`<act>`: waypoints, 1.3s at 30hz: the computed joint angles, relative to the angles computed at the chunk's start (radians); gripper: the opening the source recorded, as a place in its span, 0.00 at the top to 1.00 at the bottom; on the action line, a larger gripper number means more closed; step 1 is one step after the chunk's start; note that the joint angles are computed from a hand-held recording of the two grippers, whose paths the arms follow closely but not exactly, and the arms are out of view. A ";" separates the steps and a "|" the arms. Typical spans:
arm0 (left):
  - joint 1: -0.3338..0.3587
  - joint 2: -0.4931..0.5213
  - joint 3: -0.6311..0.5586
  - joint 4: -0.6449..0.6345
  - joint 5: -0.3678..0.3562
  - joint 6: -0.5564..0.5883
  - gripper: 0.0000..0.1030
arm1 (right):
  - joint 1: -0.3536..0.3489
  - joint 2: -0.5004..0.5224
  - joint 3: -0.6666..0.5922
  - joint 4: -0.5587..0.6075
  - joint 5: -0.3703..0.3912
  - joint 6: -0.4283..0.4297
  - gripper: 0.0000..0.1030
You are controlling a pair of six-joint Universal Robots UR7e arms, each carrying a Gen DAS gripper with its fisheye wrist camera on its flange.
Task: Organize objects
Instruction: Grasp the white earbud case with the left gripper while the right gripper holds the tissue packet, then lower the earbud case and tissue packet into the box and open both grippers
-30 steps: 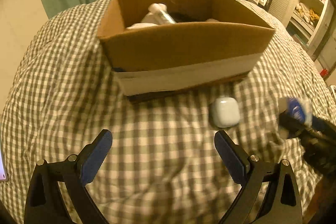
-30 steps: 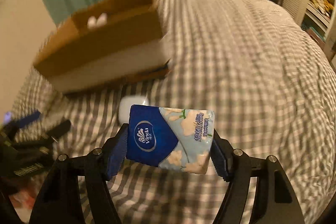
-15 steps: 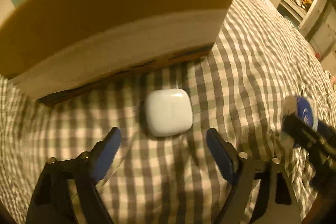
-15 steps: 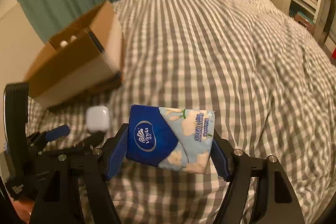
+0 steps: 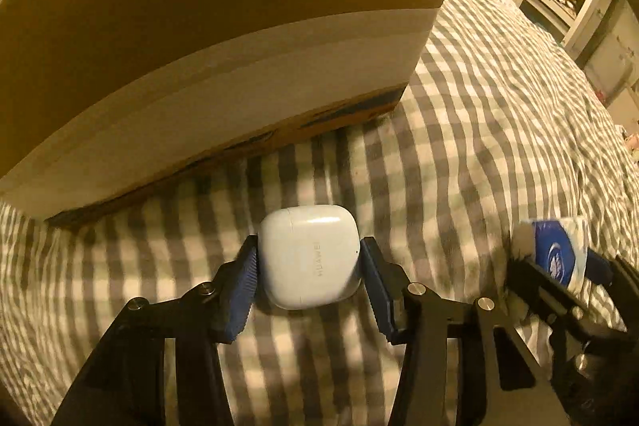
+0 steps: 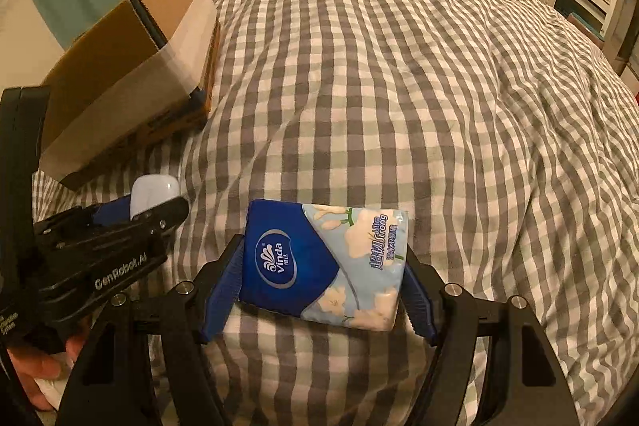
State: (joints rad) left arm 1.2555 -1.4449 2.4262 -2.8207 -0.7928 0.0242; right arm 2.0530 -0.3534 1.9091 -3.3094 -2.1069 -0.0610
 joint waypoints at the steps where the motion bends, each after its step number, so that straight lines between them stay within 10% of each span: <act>1: -0.004 -0.015 0.004 0.017 0.001 -0.011 0.51 | 0.007 -0.007 0.001 0.007 0.004 0.005 0.31; 20: -0.251 -0.601 0.035 0.528 0.090 -0.204 0.51 | 0.244 -0.143 0.048 0.014 0.016 0.039 0.31; 28: -0.285 -0.643 -0.041 0.554 0.116 -0.165 0.51 | 0.320 -0.179 0.006 0.053 0.046 0.048 0.31; 39: -0.191 -0.412 -0.179 0.230 0.089 0.034 0.51 | 0.308 -0.129 -0.210 0.170 0.136 -0.019 0.31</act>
